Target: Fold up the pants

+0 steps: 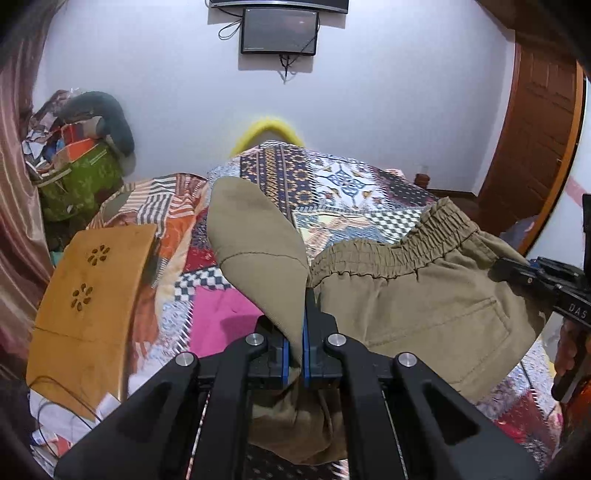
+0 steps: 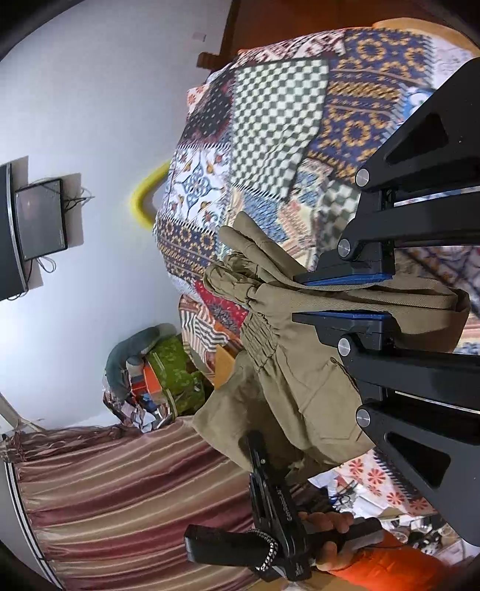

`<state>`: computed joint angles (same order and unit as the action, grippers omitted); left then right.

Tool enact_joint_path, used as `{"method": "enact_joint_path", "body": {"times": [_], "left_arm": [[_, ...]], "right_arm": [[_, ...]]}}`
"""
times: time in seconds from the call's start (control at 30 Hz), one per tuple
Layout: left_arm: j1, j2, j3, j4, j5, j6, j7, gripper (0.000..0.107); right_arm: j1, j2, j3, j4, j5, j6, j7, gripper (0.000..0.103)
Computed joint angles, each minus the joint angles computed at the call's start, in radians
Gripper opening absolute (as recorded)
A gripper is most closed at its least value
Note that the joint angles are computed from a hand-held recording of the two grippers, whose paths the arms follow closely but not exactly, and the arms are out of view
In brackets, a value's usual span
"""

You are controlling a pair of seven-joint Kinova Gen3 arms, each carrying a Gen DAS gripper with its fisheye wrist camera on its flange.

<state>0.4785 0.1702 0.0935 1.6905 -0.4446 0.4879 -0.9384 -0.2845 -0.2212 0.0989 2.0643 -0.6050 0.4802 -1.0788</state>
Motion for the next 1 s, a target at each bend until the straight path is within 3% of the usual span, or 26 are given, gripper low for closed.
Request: {"method": "enact_joint_path", "body": {"times": [0.13, 0.27, 0.5, 0.6, 0.73, 0.83, 1.0], "left_arm": [[-0.028, 0.044, -0.014, -0.023, 0.002, -0.012, -0.040, 0.004], [-0.076, 0.104, -0.016, -0.062, 0.075, -0.029, -0.123, 0.004], [-0.116, 0.228, -0.043, -0.126, 0.165, -0.031, -0.227, 0.004], [-0.164, 0.280, -0.023, -0.147, 0.246, -0.003, -0.293, 0.004], [-0.097, 0.332, -0.118, -0.148, 0.210, 0.029, -0.245, 0.005], [-0.140, 0.351, -0.093, -0.134, 0.248, 0.034, -0.264, 0.006], [-0.113, 0.346, -0.124, -0.095, 0.238, 0.002, -0.237, 0.010]], "right_arm": [[-0.012, 0.058, -0.010, -0.020, -0.023, -0.047, 0.025, 0.010], [-0.004, 0.131, -0.035, -0.044, -0.060, -0.082, 0.056, 0.010], [0.068, 0.256, -0.123, -0.070, -0.096, -0.139, 0.093, 0.010], [0.096, 0.307, -0.153, -0.081, -0.060, -0.128, 0.065, 0.010], [0.100, 0.337, -0.172, -0.067, 0.062, -0.133, -0.027, 0.010], [0.149, 0.347, -0.202, -0.064, 0.073, -0.099, -0.026, 0.010], [0.135, 0.354, -0.199, -0.070, 0.195, -0.055, -0.134, 0.014]]}}
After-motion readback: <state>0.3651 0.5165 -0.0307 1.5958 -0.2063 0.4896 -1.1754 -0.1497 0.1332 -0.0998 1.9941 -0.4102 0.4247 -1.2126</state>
